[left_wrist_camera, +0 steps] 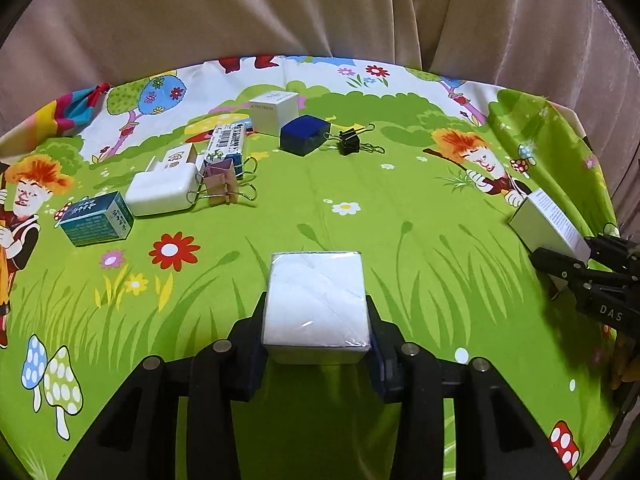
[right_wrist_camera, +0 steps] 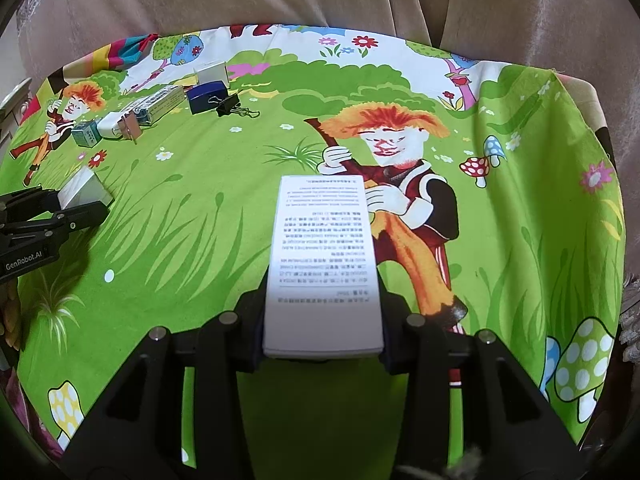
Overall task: Organize rigid objects
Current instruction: 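Lift both held boxes up off the tablecloth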
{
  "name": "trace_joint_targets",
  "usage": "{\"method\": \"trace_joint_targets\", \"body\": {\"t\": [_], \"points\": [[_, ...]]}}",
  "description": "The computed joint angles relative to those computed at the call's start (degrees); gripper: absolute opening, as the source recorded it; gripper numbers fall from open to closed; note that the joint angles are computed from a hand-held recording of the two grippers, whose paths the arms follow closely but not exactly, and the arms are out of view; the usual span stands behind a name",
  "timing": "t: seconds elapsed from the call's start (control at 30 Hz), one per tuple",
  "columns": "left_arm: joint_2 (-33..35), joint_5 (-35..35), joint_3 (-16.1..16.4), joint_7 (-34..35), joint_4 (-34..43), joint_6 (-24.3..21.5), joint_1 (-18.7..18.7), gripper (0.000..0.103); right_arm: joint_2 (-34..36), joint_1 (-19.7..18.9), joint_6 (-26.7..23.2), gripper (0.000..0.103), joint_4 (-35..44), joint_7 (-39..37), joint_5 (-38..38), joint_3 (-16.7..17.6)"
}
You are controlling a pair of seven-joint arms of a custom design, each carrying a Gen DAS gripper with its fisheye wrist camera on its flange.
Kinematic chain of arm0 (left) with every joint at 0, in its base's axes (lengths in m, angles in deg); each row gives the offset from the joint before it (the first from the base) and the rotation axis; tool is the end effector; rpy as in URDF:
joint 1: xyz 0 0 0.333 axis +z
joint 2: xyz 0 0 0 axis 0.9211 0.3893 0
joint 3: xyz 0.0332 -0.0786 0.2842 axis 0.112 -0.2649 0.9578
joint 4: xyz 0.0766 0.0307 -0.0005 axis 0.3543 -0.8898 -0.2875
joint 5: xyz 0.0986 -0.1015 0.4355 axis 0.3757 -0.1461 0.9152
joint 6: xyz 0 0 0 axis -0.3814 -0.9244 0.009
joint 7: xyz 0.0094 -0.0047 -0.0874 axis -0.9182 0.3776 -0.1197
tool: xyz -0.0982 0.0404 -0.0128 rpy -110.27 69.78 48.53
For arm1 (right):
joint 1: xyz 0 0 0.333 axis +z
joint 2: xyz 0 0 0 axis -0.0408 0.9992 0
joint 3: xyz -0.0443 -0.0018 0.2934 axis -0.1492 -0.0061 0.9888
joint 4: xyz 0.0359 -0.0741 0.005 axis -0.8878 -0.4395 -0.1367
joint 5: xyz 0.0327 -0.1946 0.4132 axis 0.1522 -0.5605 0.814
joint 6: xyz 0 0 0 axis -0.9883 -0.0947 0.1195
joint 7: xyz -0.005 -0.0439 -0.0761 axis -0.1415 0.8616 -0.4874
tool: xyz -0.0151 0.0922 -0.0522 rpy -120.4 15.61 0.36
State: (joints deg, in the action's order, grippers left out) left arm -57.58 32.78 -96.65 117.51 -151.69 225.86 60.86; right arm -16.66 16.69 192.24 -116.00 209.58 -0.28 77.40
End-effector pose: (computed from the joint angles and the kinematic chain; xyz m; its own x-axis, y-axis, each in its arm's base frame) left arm 0.4033 -0.0753 0.3714 -0.1694 -0.9854 0.0176 -0.7687 0.1209 -0.6281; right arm 0.4060 0.2607 0.3757 0.2463 -0.9692 0.0004 -0.7442 -0.1894 -0.6405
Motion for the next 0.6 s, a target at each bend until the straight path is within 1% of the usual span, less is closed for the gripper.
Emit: {"method": "trace_joint_targets", "body": {"t": [0.07,0.17,0.23,0.33,0.43,0.5,0.53,0.57,0.6], "points": [[0.38,0.28,-0.44,-0.23,0.23,0.15,0.29,0.044,0.09,0.0,0.11,0.046,0.04,-0.03,0.06,-0.05],[0.18,0.15,-0.03,-0.19,0.1,0.05,0.01,0.044,0.17,-0.1,0.04,0.046,0.16,0.11,0.07,0.1],[0.12,-0.03,0.3,0.0,0.05,0.03,-0.2,0.045,0.27,0.01,0.24,0.048,0.13,0.02,0.34,-0.23],[0.45,0.59,-0.87,-0.63,0.33,0.01,0.52,0.048,0.76,0.12,0.56,0.052,0.36,-0.17,0.97,-0.71],[0.69,0.67,-0.64,-0.76,0.48,0.05,0.43,0.05,1.39,-0.29,0.52,0.054,0.91,0.0,0.7,-0.36],[0.68,1.09,-1.3,-1.23,0.48,0.12,0.87,0.049,1.64,-0.75,0.4,0.051,1.25,0.37,0.09,0.13],[0.61,1.65,-2.35,-2.05,0.5,0.17,1.68,0.045,1.76,-0.57,0.7,0.045,1.3,0.08,0.0,-0.03],[0.3,2.03,-2.93,-2.81,0.3,0.32,2.25,0.041,1.71,-1.05,0.32,0.045,1.46,0.53,-0.71,0.65],[-0.34,2.02,-2.78,-3.31,-0.08,-0.03,2.21,0.041,1.56,-1.64,-0.19,0.045,1.6,1.34,-1.6,1.47]]}}
